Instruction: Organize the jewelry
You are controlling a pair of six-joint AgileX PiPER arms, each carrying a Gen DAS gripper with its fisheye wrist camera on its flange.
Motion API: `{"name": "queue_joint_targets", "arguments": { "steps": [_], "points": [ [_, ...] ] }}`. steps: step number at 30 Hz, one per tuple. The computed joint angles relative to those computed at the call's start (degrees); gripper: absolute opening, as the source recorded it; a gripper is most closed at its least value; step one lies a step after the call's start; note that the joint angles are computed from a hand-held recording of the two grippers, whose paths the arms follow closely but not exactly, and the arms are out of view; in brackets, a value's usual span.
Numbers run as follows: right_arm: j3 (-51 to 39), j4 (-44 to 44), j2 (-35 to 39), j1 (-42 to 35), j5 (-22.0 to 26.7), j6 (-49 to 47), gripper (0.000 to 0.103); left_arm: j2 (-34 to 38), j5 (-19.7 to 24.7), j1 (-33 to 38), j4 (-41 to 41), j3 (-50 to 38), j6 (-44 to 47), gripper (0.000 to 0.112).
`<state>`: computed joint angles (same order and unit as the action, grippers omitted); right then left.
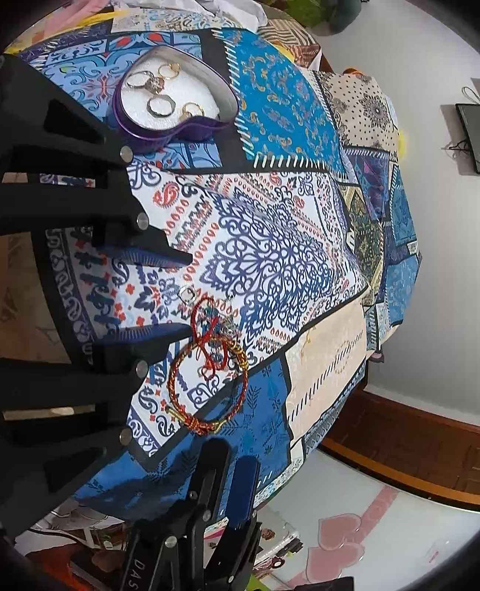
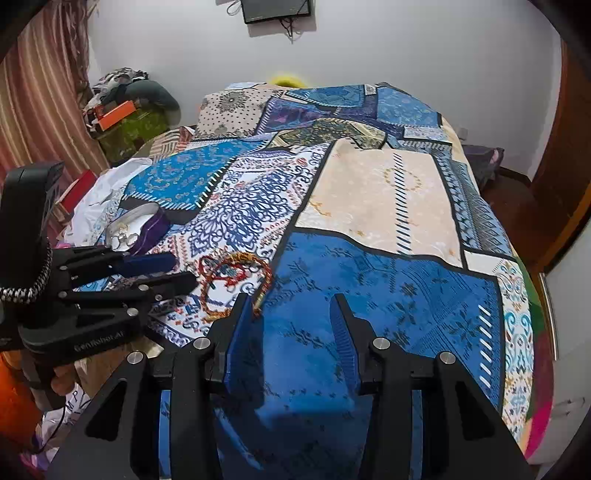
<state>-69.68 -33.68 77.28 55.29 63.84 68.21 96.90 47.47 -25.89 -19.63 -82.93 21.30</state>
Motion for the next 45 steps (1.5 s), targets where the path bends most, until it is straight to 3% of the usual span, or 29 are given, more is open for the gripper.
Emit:
{"name": "queue_joint_targets", "arguments": {
  "steps": [9, 10, 12, 19, 23, 37, 39, 45],
  "points": [
    [-0.47, 2.80, 1.55, -0.82, -4.52, -2.10, 0.040, 1.43, -1.65, -0.21, -1.10, -0.22, 0.87, 0.010],
    [-0.78, 2.95, 1.88, -0.94, -4.57, -2.32, 0.044, 1.31, -1.89, -0.32, -0.85, -0.07, 0.91, 0.009],
    [-1.08, 3.01, 2.28, -1.20, -4.92, -2.29, 0.051, 0.80, -2.31, -0.35, -0.80, 0.53, 1.05, 0.009],
    [-3.19, 4.68, 4.47, -2.74, -5.57, -5.90, 0.052, -2.84, -2.21, 1.87, -3.23, 4.04, 2.84, 0.009],
    [-5.02, 6.08, 6.36, -3.41, -6.79, -9.48, 0.059, -4.74, -2.37, 2.87, -3.74, 5.74, 3.67, 0.009],
    [-5.03, 2.68, 10.21, -2.56, -5.43, -8.80, 0.059, -7.97, -2.65, 5.65, -7.40, 8.95, 6.06, 0.009],
    [-4.80, 2.37, 10.09, -2.63, -5.49, -8.41, 0.057, -8.26, -2.67, 5.80, -7.52, 9.25, 6.02, 0.009],
    [-5.37, 2.45, 10.05, -2.41, -4.42, -9.07, 0.028, -10.51, -2.32, 6.36, -8.38, 10.49, 7.42, 0.009]
  ]
}}
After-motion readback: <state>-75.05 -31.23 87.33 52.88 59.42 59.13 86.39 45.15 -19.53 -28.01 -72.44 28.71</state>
